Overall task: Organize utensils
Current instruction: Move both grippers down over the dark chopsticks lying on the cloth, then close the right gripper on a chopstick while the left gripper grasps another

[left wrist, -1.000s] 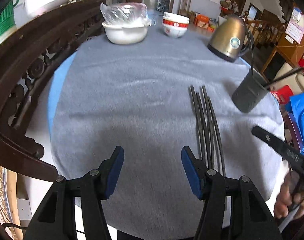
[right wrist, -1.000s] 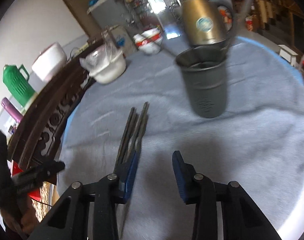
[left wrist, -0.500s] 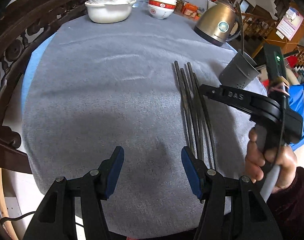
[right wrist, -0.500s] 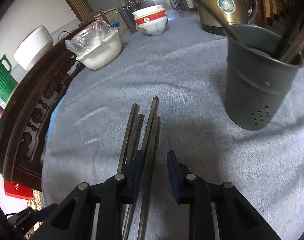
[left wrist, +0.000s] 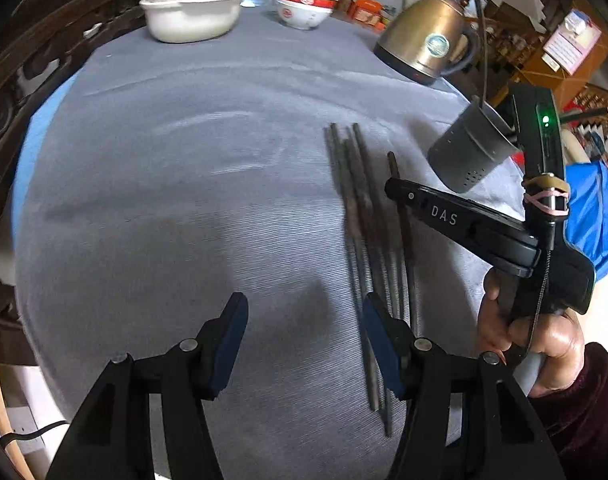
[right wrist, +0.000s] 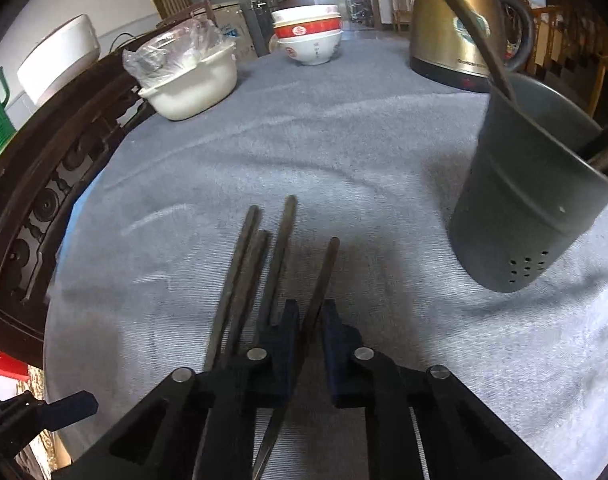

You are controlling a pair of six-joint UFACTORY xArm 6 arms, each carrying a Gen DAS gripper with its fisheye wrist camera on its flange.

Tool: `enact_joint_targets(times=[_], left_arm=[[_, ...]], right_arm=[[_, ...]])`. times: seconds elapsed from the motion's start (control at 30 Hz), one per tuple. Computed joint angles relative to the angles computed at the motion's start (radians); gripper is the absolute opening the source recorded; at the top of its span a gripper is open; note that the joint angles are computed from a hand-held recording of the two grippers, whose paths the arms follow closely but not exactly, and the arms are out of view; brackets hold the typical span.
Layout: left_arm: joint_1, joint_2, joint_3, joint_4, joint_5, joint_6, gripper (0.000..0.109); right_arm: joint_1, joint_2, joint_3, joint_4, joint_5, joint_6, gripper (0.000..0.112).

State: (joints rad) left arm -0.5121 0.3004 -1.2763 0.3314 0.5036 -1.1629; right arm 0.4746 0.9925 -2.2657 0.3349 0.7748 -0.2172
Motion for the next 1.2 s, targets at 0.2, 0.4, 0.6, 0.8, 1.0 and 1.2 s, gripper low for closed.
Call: enact_joint_targets(times=[0.2, 0.4, 0.6, 0.8, 1.0, 1.2], left_arm=[[-0.003, 0.073, -0.071, -0.156, -0.018, 0.158, 0.061], [-0.003, 0.111, -0.101, -0.271, -0.046, 0.248, 0.040], [-0.003, 0.132, -0.089, -0.452, -0.120, 0.351, 0.015], [-0.009, 0.123, -0.058, -0.448, -0.160, 0.300, 0.012], [-0.031, 0.108, -0.022, -0.514, -0.200, 0.313, 0.012], [-0.032, 0.106, -0.035, -0.600, -0.183, 0.366, 0.012]], right_arm=[[-0.032, -0.074, 0.122, 0.049, -0.058, -0.021, 0.010], [-0.051, -0.159, 0.261, 0.054, -0.101, -0.058, 0.009], [-0.061, -0.175, 0.290, 0.087, -0.086, -0.079, 0.009], [-0.064, -0.176, 0.294, 0.112, -0.079, -0.094, 0.009], [-0.064, -0.181, 0.308, 0.125, -0.087, -0.106, 0.011], [-0.065, -0.188, 0.320, 0.145, -0.095, -0.133, 0.011]])
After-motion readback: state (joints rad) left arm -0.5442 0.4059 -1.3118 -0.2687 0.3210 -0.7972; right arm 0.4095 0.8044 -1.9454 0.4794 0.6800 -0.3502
